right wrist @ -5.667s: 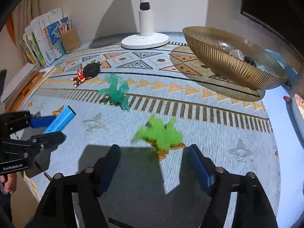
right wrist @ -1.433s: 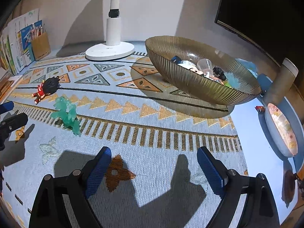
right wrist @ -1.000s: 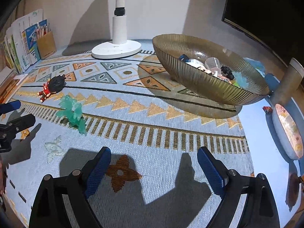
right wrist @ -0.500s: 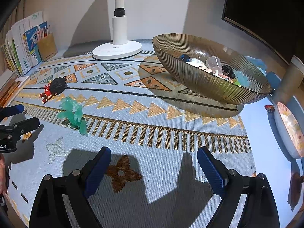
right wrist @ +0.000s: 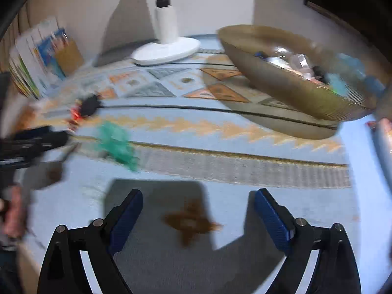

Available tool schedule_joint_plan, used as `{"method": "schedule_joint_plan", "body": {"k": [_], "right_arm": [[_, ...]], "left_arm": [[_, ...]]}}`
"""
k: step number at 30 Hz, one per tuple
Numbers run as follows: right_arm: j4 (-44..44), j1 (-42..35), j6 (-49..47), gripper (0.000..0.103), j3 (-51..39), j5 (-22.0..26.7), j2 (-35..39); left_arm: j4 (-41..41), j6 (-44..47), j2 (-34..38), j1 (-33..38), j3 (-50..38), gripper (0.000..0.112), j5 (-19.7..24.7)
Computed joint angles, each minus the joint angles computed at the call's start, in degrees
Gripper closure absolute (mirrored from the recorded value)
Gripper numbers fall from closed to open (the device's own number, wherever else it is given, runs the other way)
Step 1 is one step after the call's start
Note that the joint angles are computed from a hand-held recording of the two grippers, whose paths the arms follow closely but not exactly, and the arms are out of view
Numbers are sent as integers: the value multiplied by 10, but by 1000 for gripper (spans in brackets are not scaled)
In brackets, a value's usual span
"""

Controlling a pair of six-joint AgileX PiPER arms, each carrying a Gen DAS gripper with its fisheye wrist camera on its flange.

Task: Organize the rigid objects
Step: 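Grasp red-and-black figurine with left tool while right tool grasps teal translucent figure, then carry the figurine with left tool while right tool carries the teal figure to the bowl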

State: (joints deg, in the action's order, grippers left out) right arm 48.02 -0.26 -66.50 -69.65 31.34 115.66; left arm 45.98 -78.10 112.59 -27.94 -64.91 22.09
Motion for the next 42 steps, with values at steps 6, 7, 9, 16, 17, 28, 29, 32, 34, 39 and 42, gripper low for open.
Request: {"method": "schedule_joint_plan", "body": {"k": [6, 7, 9, 16, 17, 28, 29, 32, 34, 39, 42], "right_arm": [[-46, 79, 44, 11, 1, -63, -1], [-44, 84, 48, 16, -6, -60, 4], [-41, 93, 52, 27, -17, -52, 13], [5, 106, 2, 76, -1, -81, 5], [31, 102, -23, 76, 9, -86, 0], [94, -20, -53, 76, 9, -35, -72], [94, -40, -46, 76, 2, -29, -78], [111, -115, -23, 76, -39, 6, -85], [85, -153, 32, 76, -91, 25, -73], [-3, -217, 222, 76, -285, 107, 9], [-52, -220, 281, 76, -390, 140, 62]], "left_arm": [[-67, 103, 51, 10, -70, 38, 24], [-34, 71, 52, 8, -65, 38, 18], [7, 28, 52, 7, -59, 41, 10], [60, -36, 38, 18, -35, 78, -42], [68, -41, 36, 14, -32, 80, -42], [106, -86, -53, -35, -39, 80, -4], [100, -79, -60, -42, -50, 80, 2], [91, -60, -69, -60, -93, 80, 17], [79, -41, -63, -72, -137, 80, 37], [3, 16, -9, -71, -277, 80, 38], [-72, 108, 50, -77, -378, 80, 51]]}}
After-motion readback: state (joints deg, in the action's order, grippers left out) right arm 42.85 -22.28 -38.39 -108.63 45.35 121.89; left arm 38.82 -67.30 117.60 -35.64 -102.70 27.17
